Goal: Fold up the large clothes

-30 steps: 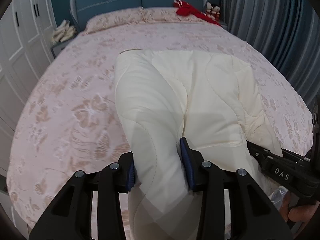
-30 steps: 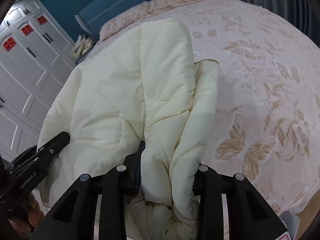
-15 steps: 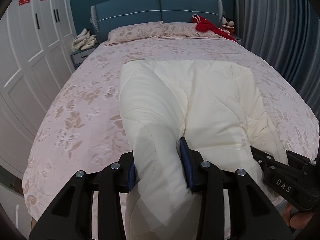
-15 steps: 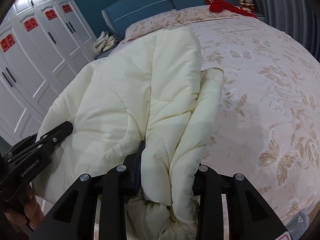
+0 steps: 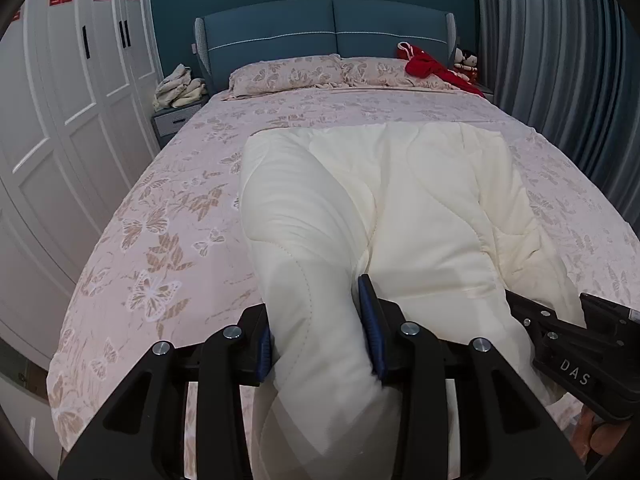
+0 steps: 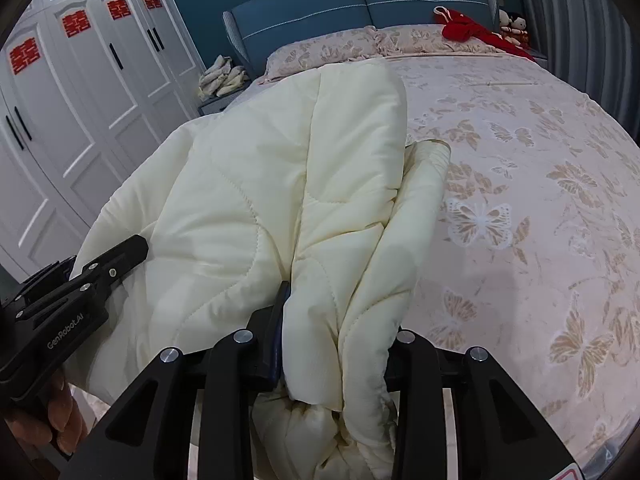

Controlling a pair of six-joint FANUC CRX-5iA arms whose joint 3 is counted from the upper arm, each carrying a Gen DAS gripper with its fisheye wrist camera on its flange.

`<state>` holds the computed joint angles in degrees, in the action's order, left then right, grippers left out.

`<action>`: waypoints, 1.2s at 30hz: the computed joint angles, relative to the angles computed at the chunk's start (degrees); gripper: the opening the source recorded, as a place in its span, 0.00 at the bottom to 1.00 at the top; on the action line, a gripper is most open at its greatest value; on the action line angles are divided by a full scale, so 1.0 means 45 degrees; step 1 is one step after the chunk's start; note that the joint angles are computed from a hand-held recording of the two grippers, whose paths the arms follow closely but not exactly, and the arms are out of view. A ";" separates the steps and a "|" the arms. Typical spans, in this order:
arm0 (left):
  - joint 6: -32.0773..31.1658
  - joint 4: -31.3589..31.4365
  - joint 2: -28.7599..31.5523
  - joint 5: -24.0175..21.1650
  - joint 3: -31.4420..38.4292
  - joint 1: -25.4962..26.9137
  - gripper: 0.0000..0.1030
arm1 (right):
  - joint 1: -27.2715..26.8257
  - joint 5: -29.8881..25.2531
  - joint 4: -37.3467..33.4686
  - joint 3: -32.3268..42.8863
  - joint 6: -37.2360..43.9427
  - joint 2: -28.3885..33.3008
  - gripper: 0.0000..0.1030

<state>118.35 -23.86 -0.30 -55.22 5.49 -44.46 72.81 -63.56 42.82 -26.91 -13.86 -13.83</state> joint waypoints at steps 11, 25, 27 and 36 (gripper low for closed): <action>-0.0637 0.0654 0.0400 0.1332 -0.1280 0.0961 0.35 | -0.0889 0.1262 -0.0962 0.0048 0.0867 0.1208 0.31; 0.0236 0.0756 0.0410 0.1220 -0.2270 0.1170 0.48 | -0.1334 0.2484 -0.2550 -0.0443 0.1762 0.1025 0.42; 0.0324 0.0952 0.0166 0.1012 -0.2483 0.1294 0.54 | -0.1217 0.2625 -0.2921 -0.0660 0.1691 0.0506 0.48; 0.1714 0.0071 -0.0964 -0.1191 -0.2406 0.0417 0.63 | 0.1105 -0.1256 -0.1409 -0.0257 0.0421 -0.0685 0.59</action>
<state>126.06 -23.54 -4.64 -60.58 -5.33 -42.59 77.78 -69.21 36.48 -28.07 -11.97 -16.91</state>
